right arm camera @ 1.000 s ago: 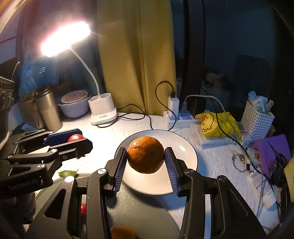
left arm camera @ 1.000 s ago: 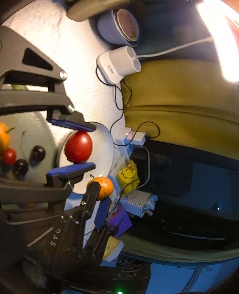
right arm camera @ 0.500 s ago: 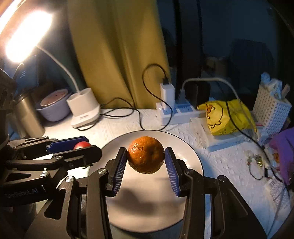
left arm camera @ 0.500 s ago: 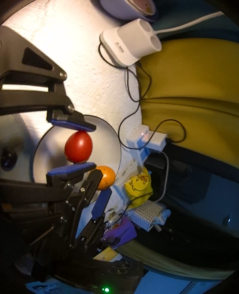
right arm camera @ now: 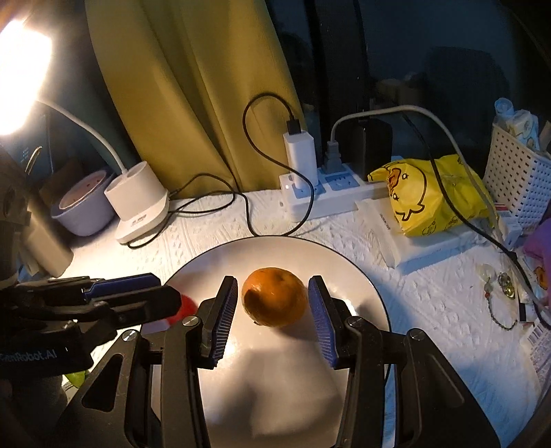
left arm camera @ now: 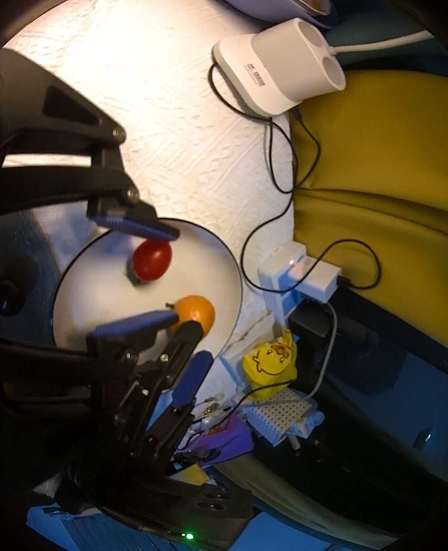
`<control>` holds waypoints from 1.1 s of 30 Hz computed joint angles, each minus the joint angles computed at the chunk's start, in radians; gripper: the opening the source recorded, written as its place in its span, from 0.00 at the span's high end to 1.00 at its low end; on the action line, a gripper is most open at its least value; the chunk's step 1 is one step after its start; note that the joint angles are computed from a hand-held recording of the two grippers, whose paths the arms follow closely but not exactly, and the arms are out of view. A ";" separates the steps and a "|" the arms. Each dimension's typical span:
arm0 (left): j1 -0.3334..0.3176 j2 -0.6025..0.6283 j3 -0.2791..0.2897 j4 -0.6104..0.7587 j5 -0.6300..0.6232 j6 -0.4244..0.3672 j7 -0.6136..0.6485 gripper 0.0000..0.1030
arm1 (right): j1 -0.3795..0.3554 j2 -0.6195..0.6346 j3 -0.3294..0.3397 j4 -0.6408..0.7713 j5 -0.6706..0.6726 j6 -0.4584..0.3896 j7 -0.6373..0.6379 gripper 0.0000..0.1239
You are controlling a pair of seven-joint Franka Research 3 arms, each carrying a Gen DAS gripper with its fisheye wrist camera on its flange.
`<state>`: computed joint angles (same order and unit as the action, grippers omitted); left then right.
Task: Organize fruits
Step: 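Carry tomato and orange to the white plate and open both tools there, then move both open tools back over the grey fruit tray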
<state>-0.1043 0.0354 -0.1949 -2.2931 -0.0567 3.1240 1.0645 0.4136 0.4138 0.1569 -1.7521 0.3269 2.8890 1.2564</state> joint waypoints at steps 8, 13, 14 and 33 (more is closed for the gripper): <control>0.008 -0.058 0.029 -0.028 0.290 0.008 -0.259 0.57 | 0.008 -0.046 -0.011 -0.042 -0.012 0.030 0.026 0.58; 0.065 -0.114 -0.005 -0.050 0.514 0.005 -0.458 0.57 | 0.007 -0.097 -0.004 -0.089 -0.006 0.054 0.025 0.58; 0.078 -0.125 -0.016 -0.053 0.552 0.002 -0.493 0.57 | 0.006 -0.111 -0.001 -0.104 -0.002 0.061 0.022 0.58; 0.169 -0.387 -0.152 -0.204 0.735 -0.041 -0.699 0.56 | 0.032 -0.346 0.005 -0.336 0.020 0.116 0.037 0.58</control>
